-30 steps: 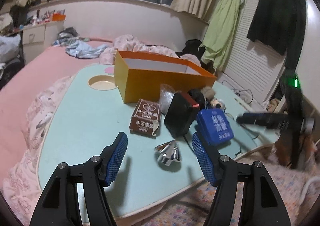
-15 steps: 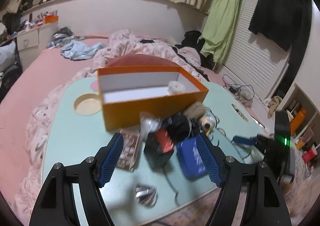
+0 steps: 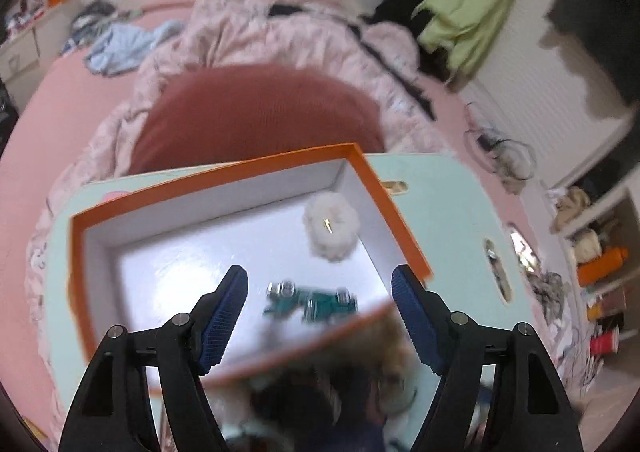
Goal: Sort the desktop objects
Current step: 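Grasp the white fluffy pompom in the box with the left tool, place it on table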
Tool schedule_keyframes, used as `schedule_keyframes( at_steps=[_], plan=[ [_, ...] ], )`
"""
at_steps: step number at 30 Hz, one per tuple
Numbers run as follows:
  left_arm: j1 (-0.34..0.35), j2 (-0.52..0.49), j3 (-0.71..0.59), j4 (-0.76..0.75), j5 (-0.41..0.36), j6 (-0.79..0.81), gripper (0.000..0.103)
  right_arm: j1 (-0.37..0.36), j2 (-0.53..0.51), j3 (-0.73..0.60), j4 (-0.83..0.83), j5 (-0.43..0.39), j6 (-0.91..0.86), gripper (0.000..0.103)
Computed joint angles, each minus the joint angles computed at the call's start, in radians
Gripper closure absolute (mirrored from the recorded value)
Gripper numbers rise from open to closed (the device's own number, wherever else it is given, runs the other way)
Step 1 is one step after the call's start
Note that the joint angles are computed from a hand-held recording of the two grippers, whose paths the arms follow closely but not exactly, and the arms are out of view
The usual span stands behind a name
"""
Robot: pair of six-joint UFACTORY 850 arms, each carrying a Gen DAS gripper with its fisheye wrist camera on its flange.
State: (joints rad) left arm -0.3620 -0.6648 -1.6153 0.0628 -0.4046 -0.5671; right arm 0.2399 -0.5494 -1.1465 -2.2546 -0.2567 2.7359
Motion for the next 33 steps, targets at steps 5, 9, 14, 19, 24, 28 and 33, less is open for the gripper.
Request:
schedule_keyframes(
  at_steps=[5, 9, 14, 19, 24, 28, 33],
  plan=[
    [-0.001, -0.189, -0.263, 0.003, -0.178, -0.030, 0.035, -0.001, 0.002, 0.005, -0.027, -0.004, 0.026, 0.017],
    [-0.008, -0.295, -0.410, 0.038, -0.281, -0.069, 0.045, -0.002, 0.003, 0.009, -0.052, -0.008, 0.048, 0.017],
    [0.002, -0.336, -0.457, 0.037, -0.313, -0.069, 0.071, -0.003, 0.003, 0.012, -0.082, -0.012, 0.077, 0.017],
    [0.010, -0.217, -0.276, 0.068, -0.165, -0.054, 0.072, -0.002, 0.003, 0.013, -0.093, -0.016, 0.088, 0.017],
    [-0.001, 0.013, 0.008, 0.033, 0.070, 0.013, 0.072, -0.002, 0.002, 0.011, -0.079, -0.014, 0.074, 0.017],
    [-0.028, 0.191, 0.236, -0.059, 0.235, 0.146, 0.072, -0.001, 0.003, 0.011, -0.074, -0.014, 0.069, 0.017],
    [-0.053, 0.287, 0.412, -0.131, 0.324, 0.234, 0.072, -0.001, 0.002, 0.011, -0.079, -0.014, 0.073, 0.017]
  ],
)
